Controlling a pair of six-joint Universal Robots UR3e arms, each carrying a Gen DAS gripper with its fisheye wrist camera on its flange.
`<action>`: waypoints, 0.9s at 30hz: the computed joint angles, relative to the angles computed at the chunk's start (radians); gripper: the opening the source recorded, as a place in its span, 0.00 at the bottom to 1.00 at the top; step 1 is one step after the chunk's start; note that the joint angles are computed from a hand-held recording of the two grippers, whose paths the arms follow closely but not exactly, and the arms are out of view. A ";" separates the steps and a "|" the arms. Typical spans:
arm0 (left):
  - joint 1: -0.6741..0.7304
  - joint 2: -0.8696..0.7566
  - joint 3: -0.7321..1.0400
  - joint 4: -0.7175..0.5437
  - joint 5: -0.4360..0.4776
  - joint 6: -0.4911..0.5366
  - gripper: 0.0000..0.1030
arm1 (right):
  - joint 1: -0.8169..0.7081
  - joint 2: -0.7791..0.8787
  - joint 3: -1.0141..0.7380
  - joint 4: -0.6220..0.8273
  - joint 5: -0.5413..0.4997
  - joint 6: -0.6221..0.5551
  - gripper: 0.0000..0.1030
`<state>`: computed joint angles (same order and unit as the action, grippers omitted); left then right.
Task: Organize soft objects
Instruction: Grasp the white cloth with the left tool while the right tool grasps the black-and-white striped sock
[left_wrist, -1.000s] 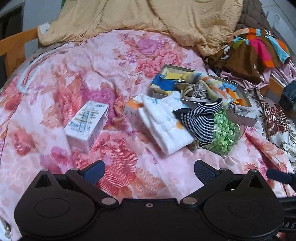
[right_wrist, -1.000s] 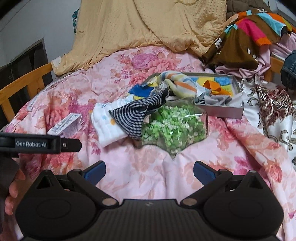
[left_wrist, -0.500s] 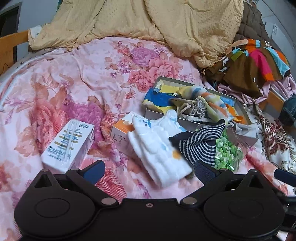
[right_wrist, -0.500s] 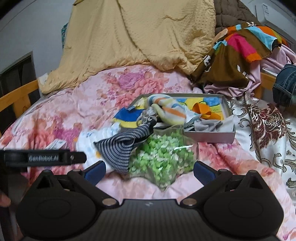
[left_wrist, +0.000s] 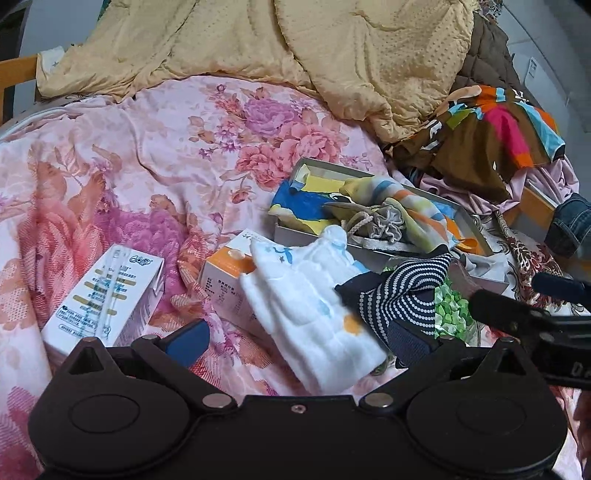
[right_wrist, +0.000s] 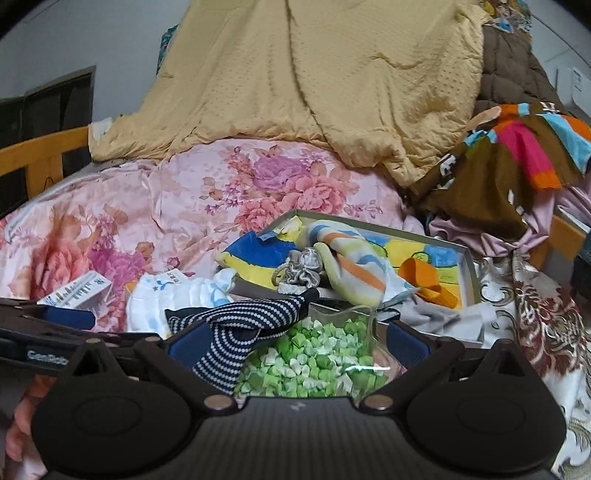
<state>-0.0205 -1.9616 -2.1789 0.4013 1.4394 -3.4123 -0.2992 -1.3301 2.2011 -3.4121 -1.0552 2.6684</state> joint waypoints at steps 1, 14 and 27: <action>0.005 -0.008 0.002 0.008 -0.006 0.003 0.99 | 0.006 0.019 -0.024 0.015 0.003 -0.006 1.00; 0.016 -0.096 0.029 0.027 -0.034 0.024 0.99 | 0.031 0.128 -0.287 0.315 0.094 -0.081 1.00; 0.025 -0.151 0.014 0.177 -0.104 0.094 0.80 | 0.091 0.172 -0.387 0.467 0.084 -0.079 0.94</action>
